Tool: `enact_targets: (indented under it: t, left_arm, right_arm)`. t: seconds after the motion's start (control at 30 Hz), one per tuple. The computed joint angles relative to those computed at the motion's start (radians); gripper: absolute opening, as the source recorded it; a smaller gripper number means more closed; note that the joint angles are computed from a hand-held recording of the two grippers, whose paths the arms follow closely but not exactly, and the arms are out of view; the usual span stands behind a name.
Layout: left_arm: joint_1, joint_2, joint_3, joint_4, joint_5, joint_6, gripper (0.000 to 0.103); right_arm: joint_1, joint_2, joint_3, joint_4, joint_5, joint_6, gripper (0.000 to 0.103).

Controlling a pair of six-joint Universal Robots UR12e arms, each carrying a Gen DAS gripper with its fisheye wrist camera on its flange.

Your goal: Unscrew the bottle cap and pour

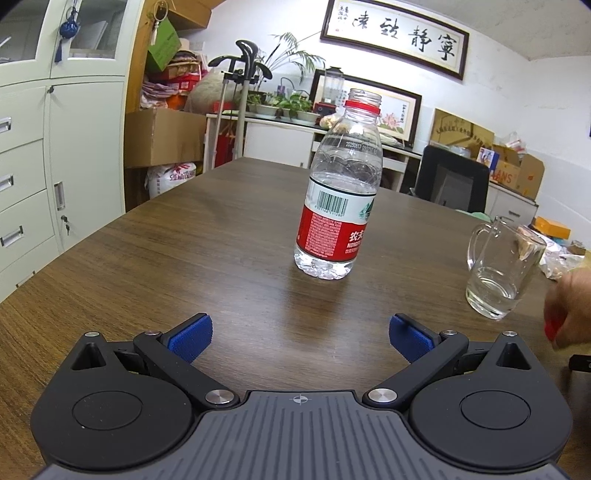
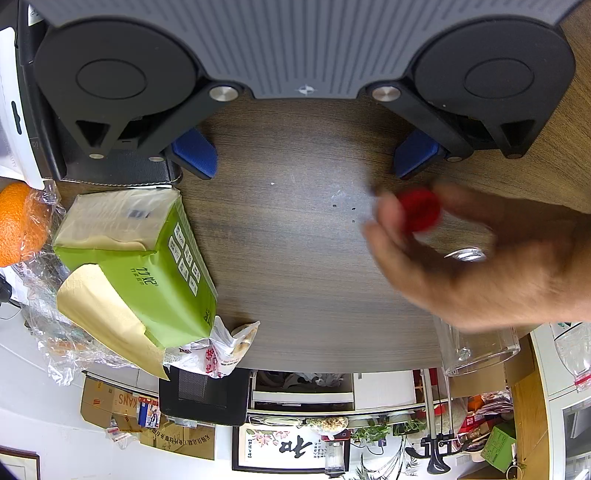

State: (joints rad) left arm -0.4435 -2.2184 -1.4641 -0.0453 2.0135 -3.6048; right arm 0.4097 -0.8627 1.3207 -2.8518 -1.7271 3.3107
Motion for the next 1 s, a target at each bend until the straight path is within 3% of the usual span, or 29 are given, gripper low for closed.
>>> enact_targets:
  t: [0.23, 0.47, 0.57, 0.7, 0.8, 0.83, 1.0]
  left_arm:
    - [-0.004, -0.004, 0.005, 0.0, 0.032, -0.022, 0.103]
    - [0.005, 0.005, -0.005, -0.01, 0.016, -0.078, 0.103]
    - [0.005, 0.002, 0.0, 0.001, -0.027, -0.005, 0.103]
    - [0.002, 0.003, -0.024, 0.102, -0.083, 0.116, 0.103]
    - [0.008, 0.03, -0.066, 0.126, -0.138, 0.132, 0.103]
    - [0.005, 0.047, -0.091, 0.13, -0.128, 0.135, 0.103]
    - [-0.033, 0.087, -0.167, 0.153, 0.054, 0.201, 0.103]
  right_arm:
    - [0.0, 0.0, 0.0, 0.0, 0.0, 0.0, 0.103]
    - [0.0, 0.0, 0.0, 0.0, 0.0, 0.0, 0.103]
    - [0.0, 0.0, 0.0, 0.0, 0.0, 0.0, 0.103]
    - [0.0, 0.0, 0.0, 0.0, 0.0, 0.0, 0.103]
    - [0.0, 0.0, -0.001, 0.0, 0.0, 0.0, 0.103]
    - [0.0, 0.0, -0.001, 0.0, 0.0, 0.0, 0.103]
    - [0.0, 0.001, -0.001, 0.0, 0.0, 0.0, 0.103]
